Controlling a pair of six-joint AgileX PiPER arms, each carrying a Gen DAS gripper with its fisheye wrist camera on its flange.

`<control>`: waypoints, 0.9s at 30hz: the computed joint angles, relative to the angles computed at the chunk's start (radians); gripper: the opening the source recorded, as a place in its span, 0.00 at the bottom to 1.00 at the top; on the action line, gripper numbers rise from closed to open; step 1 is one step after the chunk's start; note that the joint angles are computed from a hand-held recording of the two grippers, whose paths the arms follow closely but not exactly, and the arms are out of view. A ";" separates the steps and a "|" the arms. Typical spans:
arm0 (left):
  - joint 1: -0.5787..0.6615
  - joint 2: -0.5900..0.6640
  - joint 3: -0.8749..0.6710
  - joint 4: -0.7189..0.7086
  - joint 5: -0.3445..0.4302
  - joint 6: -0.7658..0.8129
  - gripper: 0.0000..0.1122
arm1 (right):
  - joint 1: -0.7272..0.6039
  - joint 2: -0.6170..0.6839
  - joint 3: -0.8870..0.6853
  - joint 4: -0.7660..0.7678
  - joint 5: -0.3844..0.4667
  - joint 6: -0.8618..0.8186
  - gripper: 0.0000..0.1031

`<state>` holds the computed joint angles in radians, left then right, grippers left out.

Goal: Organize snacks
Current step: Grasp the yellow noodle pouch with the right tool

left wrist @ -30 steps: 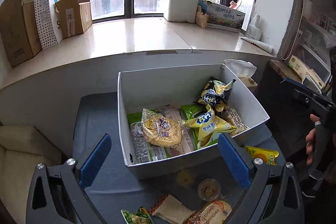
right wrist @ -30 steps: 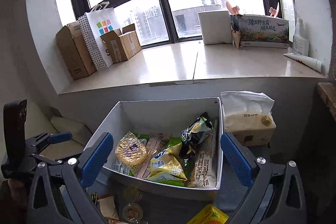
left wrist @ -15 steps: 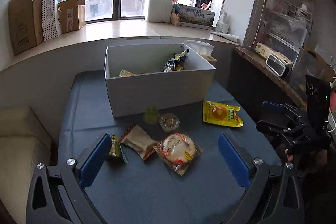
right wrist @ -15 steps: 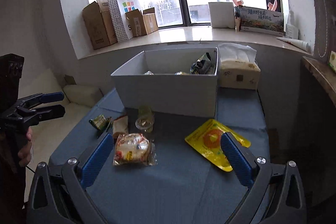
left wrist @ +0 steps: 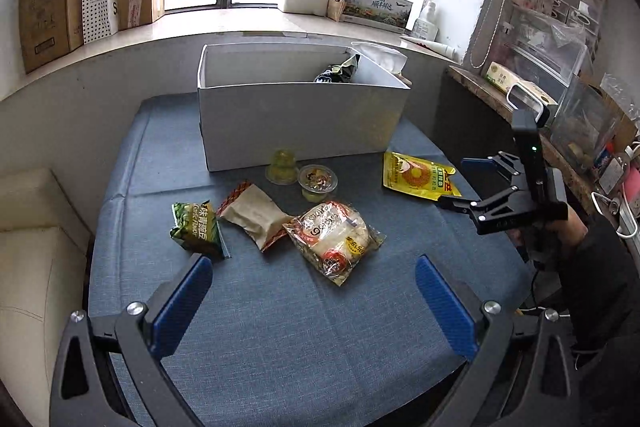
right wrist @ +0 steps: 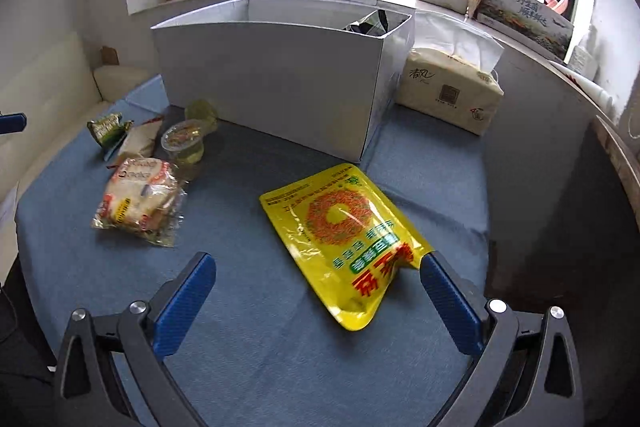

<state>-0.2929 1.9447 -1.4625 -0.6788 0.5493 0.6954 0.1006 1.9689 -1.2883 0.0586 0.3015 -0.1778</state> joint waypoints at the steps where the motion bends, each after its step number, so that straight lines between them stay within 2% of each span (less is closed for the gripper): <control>1: -0.001 -0.001 0.001 -0.006 0.001 0.009 0.92 | -0.012 0.027 -0.043 0.014 0.037 -0.034 1.00; 3: -0.008 -0.004 0.007 0.003 -0.005 0.009 0.92 | -0.014 0.080 -0.123 -0.046 0.094 -0.008 1.00; 6: -0.014 -0.005 0.009 0.011 -0.008 0.013 0.92 | -0.017 0.144 -0.213 -0.053 0.163 -0.056 1.00; 10: -0.030 -0.012 0.017 0.098 -0.048 -0.056 0.92 | -0.030 0.219 -0.330 0.027 0.262 -0.213 1.00; 13: -0.020 -0.014 0.018 0.062 -0.037 -0.024 0.92 | -0.043 0.276 -0.419 0.036 0.338 -0.290 1.00; 17: -0.017 -0.016 0.024 0.043 -0.044 -0.001 0.92 | -0.098 0.351 -0.549 0.184 0.463 -0.377 1.00; 21: -0.011 -0.008 0.015 0.040 -0.032 -0.007 0.92 | -0.113 0.326 -0.479 0.247 0.384 -0.442 1.00; 25: -0.007 -0.002 0.009 0.041 -0.026 -0.013 0.92 | -0.103 0.294 -0.423 0.215 0.343 -0.366 1.00; 27: -0.005 0.001 0.012 0.033 -0.033 -0.002 0.92 | -0.097 0.274 -0.393 0.209 0.325 -0.344 0.95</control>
